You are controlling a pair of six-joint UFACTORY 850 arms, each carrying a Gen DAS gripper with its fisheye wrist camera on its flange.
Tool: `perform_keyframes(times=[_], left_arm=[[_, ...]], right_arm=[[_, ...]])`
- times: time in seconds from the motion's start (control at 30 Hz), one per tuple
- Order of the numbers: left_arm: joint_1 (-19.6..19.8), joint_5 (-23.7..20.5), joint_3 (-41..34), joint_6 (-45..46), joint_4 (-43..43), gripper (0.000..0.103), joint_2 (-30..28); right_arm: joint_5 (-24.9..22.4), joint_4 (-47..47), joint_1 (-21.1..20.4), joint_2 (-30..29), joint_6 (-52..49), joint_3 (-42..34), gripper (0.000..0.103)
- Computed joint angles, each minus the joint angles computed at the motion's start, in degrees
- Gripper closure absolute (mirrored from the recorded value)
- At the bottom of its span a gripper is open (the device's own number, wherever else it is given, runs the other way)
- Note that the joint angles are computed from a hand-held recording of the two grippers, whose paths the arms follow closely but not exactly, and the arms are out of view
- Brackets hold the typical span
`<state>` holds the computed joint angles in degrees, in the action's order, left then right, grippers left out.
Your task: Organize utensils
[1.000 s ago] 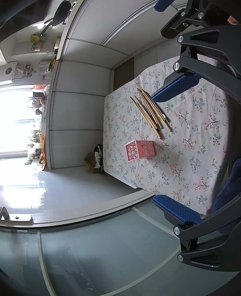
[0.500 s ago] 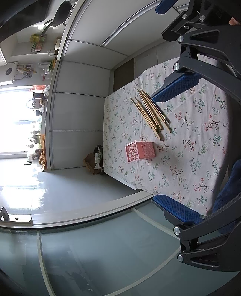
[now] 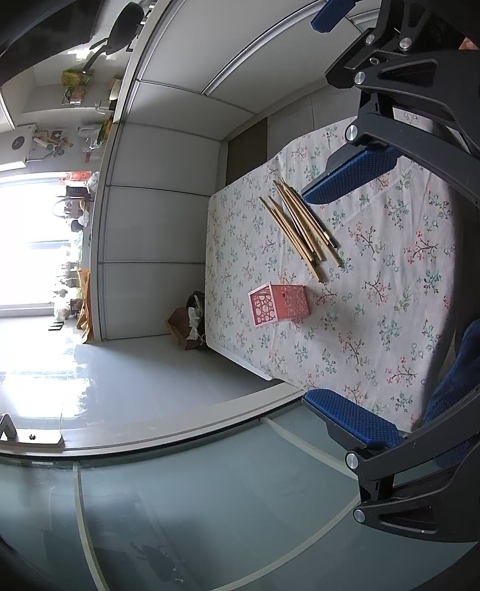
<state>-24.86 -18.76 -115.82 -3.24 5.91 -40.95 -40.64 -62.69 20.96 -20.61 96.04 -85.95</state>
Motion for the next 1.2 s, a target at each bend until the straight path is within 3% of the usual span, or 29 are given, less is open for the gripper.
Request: perform_keyframes(times=[0.93,1.1,1.2], left_arm=[[-0.13,-0.60,-0.59,0.39,-0.47,0.007,-0.62],[0.35,-3.97,-5.98,4.59,-4.31,0.007,-4.13],[0.72,-9.20,-16.53,7.82,-5.31,0.007,-10.60]], right_arm=[[-1.26,0.81,-0.05,-1.63,-1.52,-1.34,0.005],[3.63,1.61,-2.10,-2.88,-4.17,-2.16,0.005],[9.04,7.11,-5.68,-4.10,-7.00,-3.26,0.005]])
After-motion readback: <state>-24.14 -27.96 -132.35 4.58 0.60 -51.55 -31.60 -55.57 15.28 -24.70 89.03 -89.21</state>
